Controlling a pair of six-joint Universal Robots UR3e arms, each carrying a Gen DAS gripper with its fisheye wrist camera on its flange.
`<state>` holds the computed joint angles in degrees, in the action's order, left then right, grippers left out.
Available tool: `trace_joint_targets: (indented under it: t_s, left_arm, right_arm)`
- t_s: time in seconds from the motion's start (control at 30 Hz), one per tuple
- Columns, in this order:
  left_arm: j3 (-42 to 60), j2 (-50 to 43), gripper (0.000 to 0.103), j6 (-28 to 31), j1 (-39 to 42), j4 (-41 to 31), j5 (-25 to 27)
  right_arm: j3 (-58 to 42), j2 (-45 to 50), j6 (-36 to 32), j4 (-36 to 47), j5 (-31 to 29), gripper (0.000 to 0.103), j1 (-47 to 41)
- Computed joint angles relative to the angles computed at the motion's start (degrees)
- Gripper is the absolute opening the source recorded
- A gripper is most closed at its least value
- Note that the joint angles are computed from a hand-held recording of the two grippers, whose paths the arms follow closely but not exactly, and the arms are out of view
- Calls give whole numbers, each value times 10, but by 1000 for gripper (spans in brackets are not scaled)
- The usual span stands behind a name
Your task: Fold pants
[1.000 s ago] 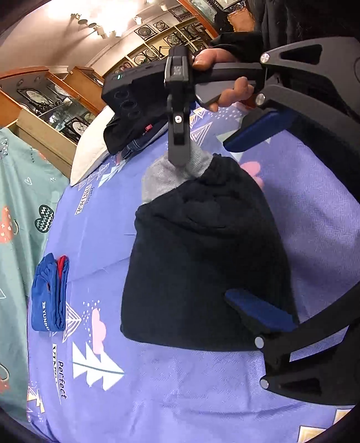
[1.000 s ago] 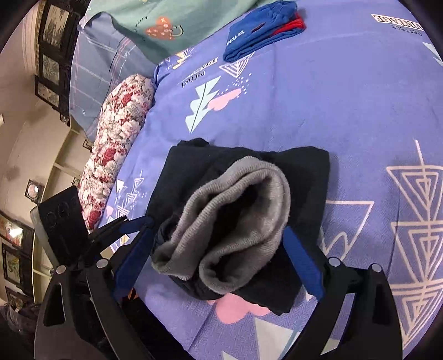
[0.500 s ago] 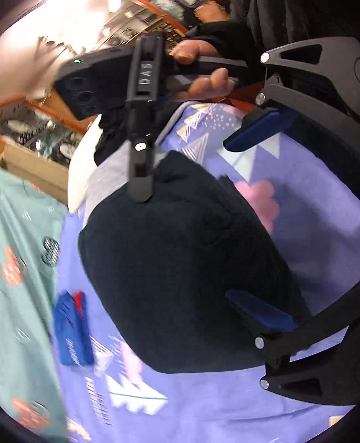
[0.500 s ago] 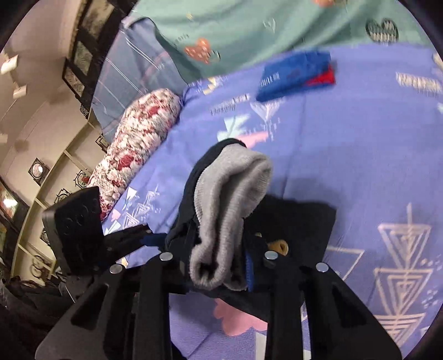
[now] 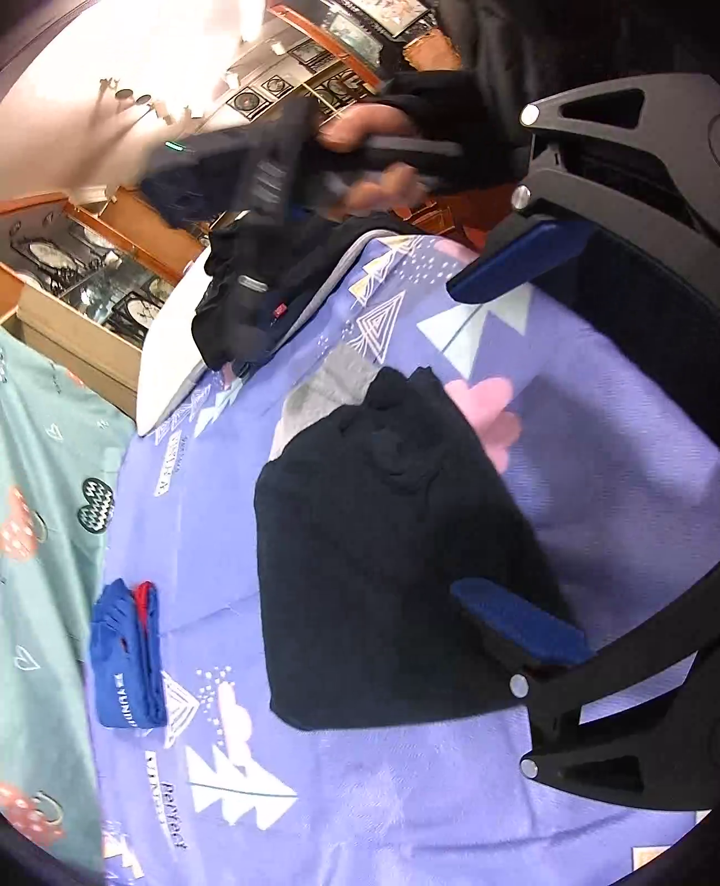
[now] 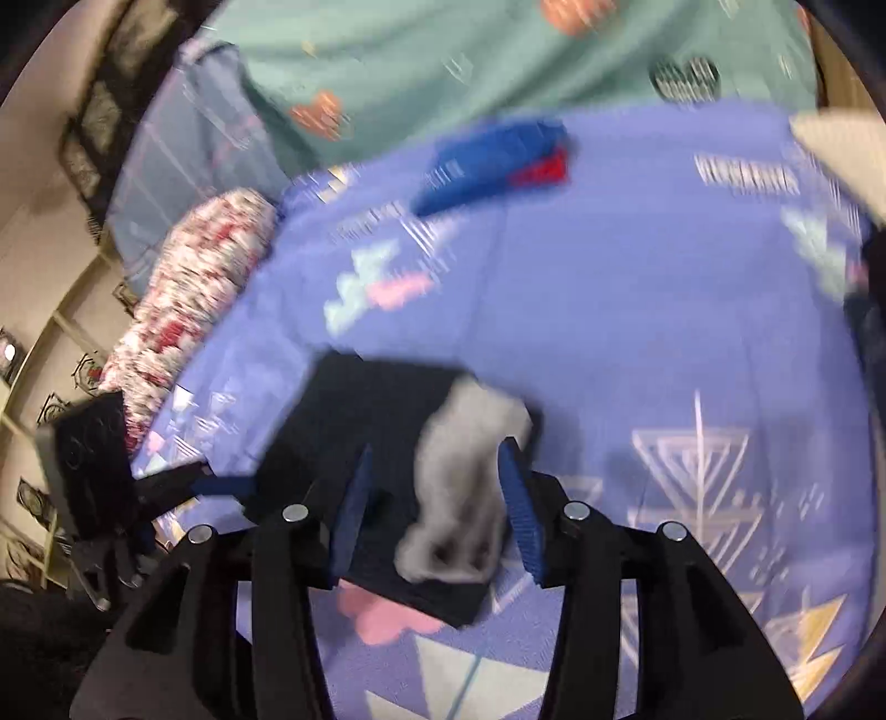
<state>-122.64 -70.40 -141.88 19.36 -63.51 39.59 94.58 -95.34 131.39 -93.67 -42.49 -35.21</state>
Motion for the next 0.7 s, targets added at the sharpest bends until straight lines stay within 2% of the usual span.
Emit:
trace_joint_targets:
  t_s: [0.07,0.1,0.17,0.23,0.27,0.3,0.33,0.4,0.53,0.67,0.7]
  left_arm:
    - [-3,-20,101,-8,-5,14,14]
    - [-4,-43,101,-25,-13,31,24]
    - [-4,-88,101,-48,-26,71,31]
    - [-25,-91,101,-43,-31,117,29]
    - [-27,-93,101,-47,-38,128,39]
    - [-30,-91,101,-47,-42,137,44]
    - [-35,-86,101,-43,-43,144,45]
    - [-43,-78,101,-35,-47,152,52]
    - [-49,-77,101,-38,-56,173,64]
    - [-53,-77,101,-50,-65,192,76]
    - [-57,-73,101,-51,-68,197,81]
  right_arm:
    - [-56,12,-48,73,41,47,19]
    - [-69,21,-45,71,43,47,38]
    - [-78,65,25,-13,-1,47,103]
    - [-96,156,118,-100,-104,47,163]
    - [-107,193,139,-101,-131,43,169]
    - [-114,221,140,-91,-127,37,164]
    - [-120,224,136,-81,-118,37,157]
    - [-160,213,149,-48,-122,40,163]
    - [-232,195,119,-12,-66,42,205]
    - [-406,334,163,34,-66,41,288]
    - [-436,373,196,26,-79,41,310]
